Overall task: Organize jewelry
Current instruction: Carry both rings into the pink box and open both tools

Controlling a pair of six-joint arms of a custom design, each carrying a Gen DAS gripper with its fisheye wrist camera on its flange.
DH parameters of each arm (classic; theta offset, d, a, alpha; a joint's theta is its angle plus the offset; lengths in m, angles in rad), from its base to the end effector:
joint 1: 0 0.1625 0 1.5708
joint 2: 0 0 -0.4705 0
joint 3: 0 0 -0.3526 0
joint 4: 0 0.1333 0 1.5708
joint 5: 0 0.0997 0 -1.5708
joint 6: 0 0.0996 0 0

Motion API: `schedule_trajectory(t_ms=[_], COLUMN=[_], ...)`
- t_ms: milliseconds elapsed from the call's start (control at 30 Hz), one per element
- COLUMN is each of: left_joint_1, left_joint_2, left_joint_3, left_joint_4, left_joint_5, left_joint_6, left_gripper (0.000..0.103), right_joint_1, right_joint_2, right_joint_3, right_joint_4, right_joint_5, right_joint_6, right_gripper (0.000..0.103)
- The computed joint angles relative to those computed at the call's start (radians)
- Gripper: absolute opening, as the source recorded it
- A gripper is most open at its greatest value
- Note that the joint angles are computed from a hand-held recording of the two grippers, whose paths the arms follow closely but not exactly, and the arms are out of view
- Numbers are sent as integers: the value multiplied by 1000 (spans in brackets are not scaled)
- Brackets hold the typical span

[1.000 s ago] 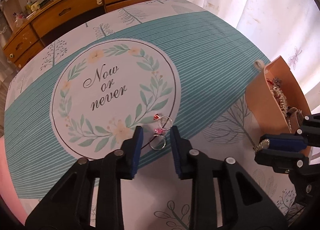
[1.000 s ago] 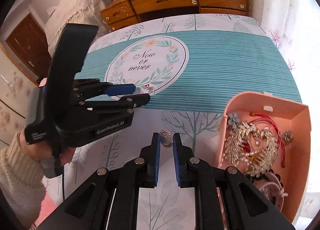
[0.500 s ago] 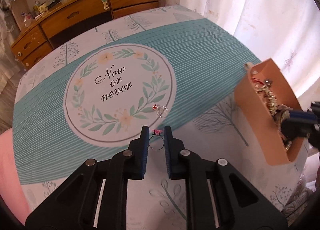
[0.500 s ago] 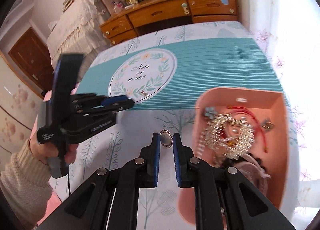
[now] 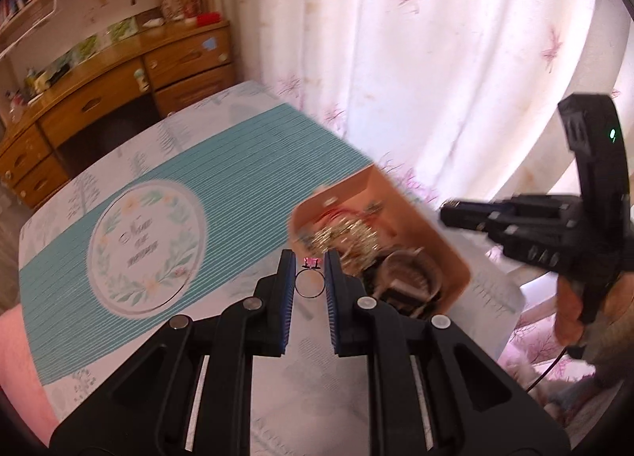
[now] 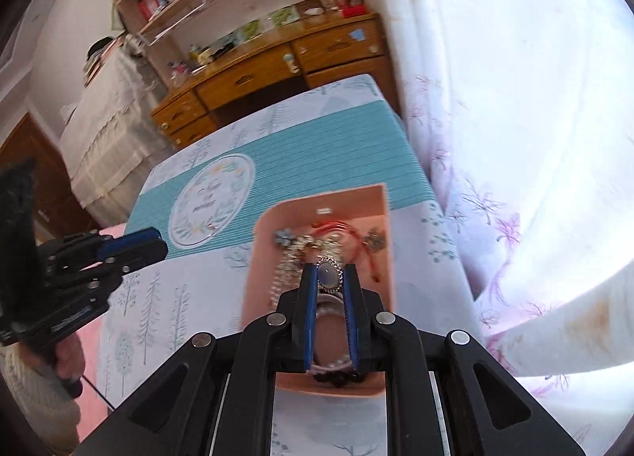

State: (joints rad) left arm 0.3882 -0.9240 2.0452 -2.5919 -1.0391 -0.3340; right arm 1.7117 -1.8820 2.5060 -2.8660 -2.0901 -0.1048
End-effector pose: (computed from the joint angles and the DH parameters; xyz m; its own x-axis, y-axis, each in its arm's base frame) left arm -0.4186 -0.3698 0.1250 -0.5658 0.6484 -0.5093 0.7785 0.6236 -0.0710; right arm 0.1215 -0.2594 0.3987 -0.8864 0.1016 0.4515 -0.2038 0.7903 -0.5779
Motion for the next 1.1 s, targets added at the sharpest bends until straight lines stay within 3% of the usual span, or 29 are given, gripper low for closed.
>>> schedule_trajectory(t_ms=[267, 533, 567, 700, 767, 1100], left_joint_1=[10, 25, 26, 25, 29, -11], left_joint_2=[147, 188, 188, 172, 158, 79], left_joint_3=[-99, -106, -107, -93, -86, 4], left_joint_4=[-33, -60, -52, -44, -47, -42], left_joint_5=[-67, -72, -70, -41, -45, 27], left_joint_6=[-45, -61, -64, -77, -86, -156], left_gripper=[12, 14, 16, 48, 56, 56], right_joint_1=[-65, -66, -63, -60, -67, -36], right_joint_2=[-21, 139, 157, 193, 192, 189], right_joint_3=[38, 39, 33, 10, 8, 25], right_joint_4=[-31, -194, -202, -202, -197, -199], right_joint_5=[28, -4, -11, -24, -12, -35], right_joint_6=[-36, -53, -48, -24, -15, 5], right_gripper=[13, 13, 13, 14, 14, 14])
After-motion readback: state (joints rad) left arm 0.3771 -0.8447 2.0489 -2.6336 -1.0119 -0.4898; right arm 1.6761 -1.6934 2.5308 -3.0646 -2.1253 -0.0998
